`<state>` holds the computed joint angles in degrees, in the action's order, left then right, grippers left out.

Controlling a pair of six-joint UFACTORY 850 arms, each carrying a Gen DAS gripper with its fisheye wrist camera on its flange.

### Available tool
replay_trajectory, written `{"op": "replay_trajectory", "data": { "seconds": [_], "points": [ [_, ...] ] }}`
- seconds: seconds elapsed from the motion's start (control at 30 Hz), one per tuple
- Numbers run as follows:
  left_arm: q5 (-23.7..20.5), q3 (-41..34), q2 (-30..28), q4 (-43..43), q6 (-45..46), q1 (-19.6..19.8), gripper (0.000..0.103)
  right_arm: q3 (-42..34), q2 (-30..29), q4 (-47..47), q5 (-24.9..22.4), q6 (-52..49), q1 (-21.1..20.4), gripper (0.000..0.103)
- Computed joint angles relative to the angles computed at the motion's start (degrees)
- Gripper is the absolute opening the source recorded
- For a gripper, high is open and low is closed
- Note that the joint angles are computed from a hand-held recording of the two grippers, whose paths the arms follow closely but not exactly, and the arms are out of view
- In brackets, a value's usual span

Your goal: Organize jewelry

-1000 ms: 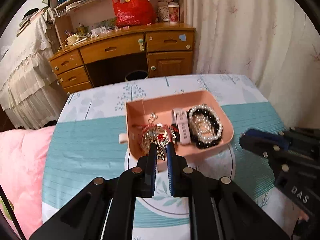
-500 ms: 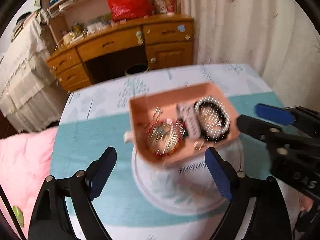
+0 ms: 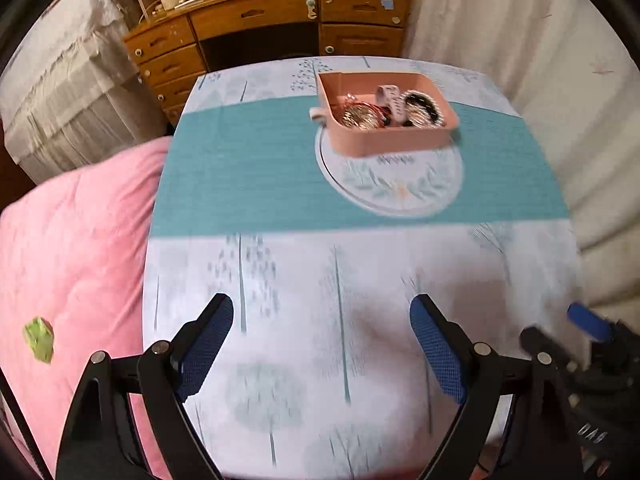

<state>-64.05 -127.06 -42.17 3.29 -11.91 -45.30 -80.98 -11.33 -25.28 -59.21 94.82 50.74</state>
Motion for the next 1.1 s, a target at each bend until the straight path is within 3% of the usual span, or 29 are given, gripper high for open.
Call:
{"op": "replay_trajectory", "data": {
  "seconds": [0.17,0.37,0.47,0.73,0.83,1.1],
  "points": [
    [0.1,7.61,7.38,-0.19,-2.25,-0.73,0.089,-3.87,-0.16,1.99,-6.08,0.82,5.25,0.092],
    [1.68,9.41,11.96,6.23,-7.24,-3.72,0.092,-5.38,2.45,-1.3,-5.74,3.31,7.4,0.092],
    [1.98,7.9,12.44,10.15,-10.18,-5.7,0.101,-6.74,3.46,-2.16,-6.34,-0.2,7.16,0.092],
    [1.53,8.2,13.96,16.49,-17.96,-9.69,0.102,-7.72,5.34,-8.18,-9.93,-0.04,10.15,0.094],
    [2.43,9.93,15.23,17.06,-20.1,-10.17,0.102,-7.37,5.64,-8.21,-11.33,-0.39,10.24,0.103],
    [2.99,12.04,16.76,17.83,-23.19,-10.65,0.102,-7.55,5.8,-10.56,-12.86,-1.63,11.34,0.103]
  ]
}}
